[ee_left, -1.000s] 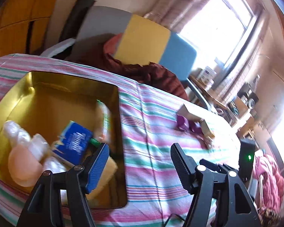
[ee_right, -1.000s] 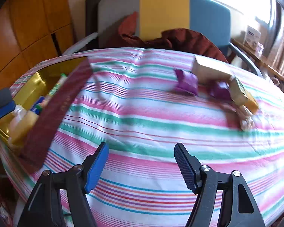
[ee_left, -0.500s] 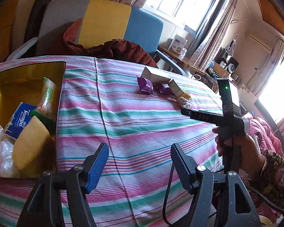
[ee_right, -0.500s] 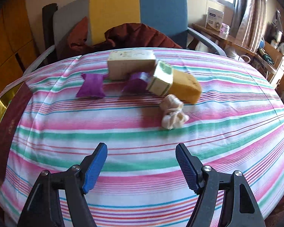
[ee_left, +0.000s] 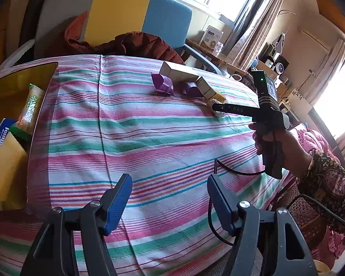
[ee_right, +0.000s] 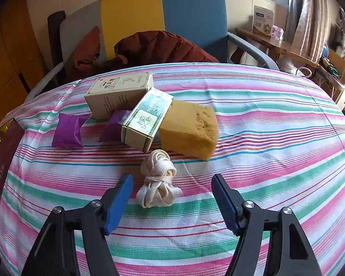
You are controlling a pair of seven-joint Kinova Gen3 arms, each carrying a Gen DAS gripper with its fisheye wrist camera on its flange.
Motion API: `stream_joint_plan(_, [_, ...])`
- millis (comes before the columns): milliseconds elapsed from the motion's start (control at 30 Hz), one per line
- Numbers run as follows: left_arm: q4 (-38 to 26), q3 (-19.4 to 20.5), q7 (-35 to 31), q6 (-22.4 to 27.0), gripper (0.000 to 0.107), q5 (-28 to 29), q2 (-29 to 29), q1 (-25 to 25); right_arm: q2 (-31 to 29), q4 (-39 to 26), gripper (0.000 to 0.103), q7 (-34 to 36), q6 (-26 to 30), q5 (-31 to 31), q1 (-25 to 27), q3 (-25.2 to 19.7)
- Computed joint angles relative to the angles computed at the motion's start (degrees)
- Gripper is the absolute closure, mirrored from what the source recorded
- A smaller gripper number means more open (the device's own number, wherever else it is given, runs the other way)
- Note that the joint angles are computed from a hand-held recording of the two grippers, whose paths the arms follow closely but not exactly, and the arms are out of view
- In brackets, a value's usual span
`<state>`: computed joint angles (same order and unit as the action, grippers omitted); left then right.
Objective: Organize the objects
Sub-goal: 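Grasp the cream rope bundle with the right tool while the left tool grasps a purple candy packet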
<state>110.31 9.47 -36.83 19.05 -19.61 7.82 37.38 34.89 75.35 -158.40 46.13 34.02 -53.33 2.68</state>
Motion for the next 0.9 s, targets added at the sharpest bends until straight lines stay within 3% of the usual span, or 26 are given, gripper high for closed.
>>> stream_joint_plan(100, [-2.17, 0.72, -2.27, 1.57, 0.039, 2.08, 1.81, -0.97, 0.95, -0.97, 0.045, 3.06, -0.82, -1.46, 1.54, -1.34])
stream_joint_plan(233, [-5.81, 0.57, -5.47, 3.06, 0.039, 4.3, 4.64, -1.24, 1.17, -1.17, 0.056, 1.98, -2.34, -5.04, 2.7, -1.06])
stream_joint_plan(300, [-7.59, 0.3, -7.02, 3.61, 0.039, 5.31, 5.83, -1.33, 0.66, -0.68, 0.069, 2.2, -3.37, -6.52, 3.5, -1.47])
stream_joint_plan(433, [-11.73, -0.98, -8.69, 5.18, 0.039, 6.2, 8.5, -0.62, 0.15, -1.0, 0.072, 3.81, -3.86, -10.69, 5.25, -3.0])
stream_joint_plan(567, [-18.18, -3.62, -8.58, 9.01, 0.038, 4.36, 12.35, 1.54, -1.28, 1.61, 0.072, 5.06, -9.14, -17.32, 8.68, -6.12])
stream_joint_plan(700, [-24.65, -4.5, -9.29, 11.1, 0.038, 5.2, 16.32, 1.04, -0.33, -0.57, 0.072, 7.14, -6.6, -18.8, 7.22, -5.02])
stream_joint_plan(900, [-37.18, -7.87, -8.16, 17.7, 0.038, 3.9, 23.51, 2.73, -0.85, 1.17, 0.072, 8.18, -9.38, -22.36, 9.02, -5.59])
